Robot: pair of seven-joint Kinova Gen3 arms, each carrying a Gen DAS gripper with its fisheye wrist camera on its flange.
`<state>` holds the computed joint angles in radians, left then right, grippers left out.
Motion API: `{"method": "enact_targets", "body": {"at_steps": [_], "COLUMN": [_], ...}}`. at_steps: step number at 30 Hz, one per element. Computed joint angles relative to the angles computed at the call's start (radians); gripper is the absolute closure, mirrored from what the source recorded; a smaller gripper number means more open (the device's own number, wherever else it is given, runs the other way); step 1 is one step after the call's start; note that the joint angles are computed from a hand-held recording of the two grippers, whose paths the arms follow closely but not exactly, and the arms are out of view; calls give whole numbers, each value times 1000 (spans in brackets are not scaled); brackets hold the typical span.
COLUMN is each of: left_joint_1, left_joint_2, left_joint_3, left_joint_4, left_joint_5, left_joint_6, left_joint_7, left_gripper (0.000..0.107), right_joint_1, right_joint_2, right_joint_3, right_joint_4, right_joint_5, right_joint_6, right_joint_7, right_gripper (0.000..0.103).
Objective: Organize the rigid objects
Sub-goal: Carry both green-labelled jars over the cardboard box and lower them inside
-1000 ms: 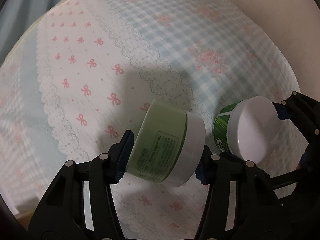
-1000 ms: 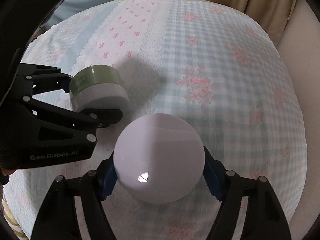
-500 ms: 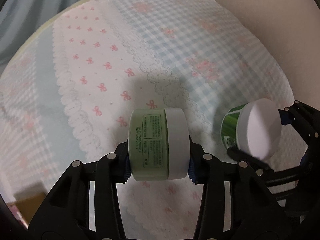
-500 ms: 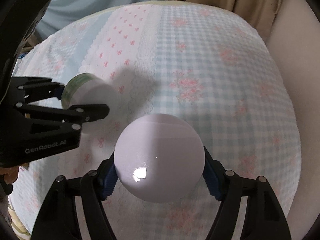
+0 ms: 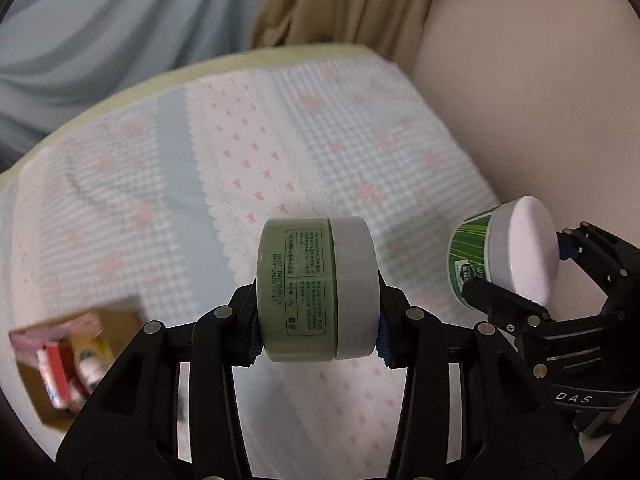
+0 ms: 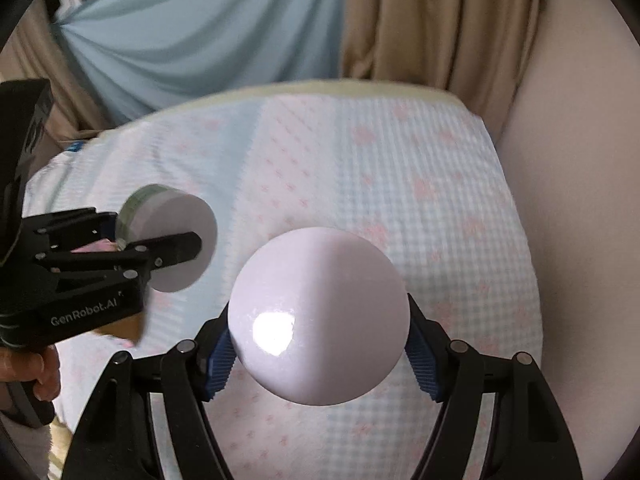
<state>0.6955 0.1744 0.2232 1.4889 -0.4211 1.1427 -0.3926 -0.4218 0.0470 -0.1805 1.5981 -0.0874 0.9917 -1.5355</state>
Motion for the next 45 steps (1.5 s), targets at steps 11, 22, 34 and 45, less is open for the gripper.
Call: {"method": "enact_targets", "body": {"at_steps": [11, 22, 34, 45], "left_joint_1": [48, -31, -16, -61], "left_joint_2": [-244, -633, -919, -957], "left_joint_3": [157, 75, -299, -619], "left_joint_4": [-35, 196, 431, 619], "left_joint_5": [-136, 21, 49, -2], "left_joint_6": [386, 456, 411, 243], "left_joint_7": [220, 68, -301, -518], "left_gripper": [68, 68, 68, 68], "right_joint_1": [-136, -565, -771, -834], "right_joint_2": [-69, 70, 385, 637], "right_joint_3": [-106, -58, -63, 47], "right_joint_4": [-173, -329, -627, -882], "right_joint_5": [48, 263, 386, 286], "right_joint_6": [142, 180, 289, 398], "right_joint_7": [-134, -566, -869, -833], "right_gripper": [34, 34, 34, 34]}}
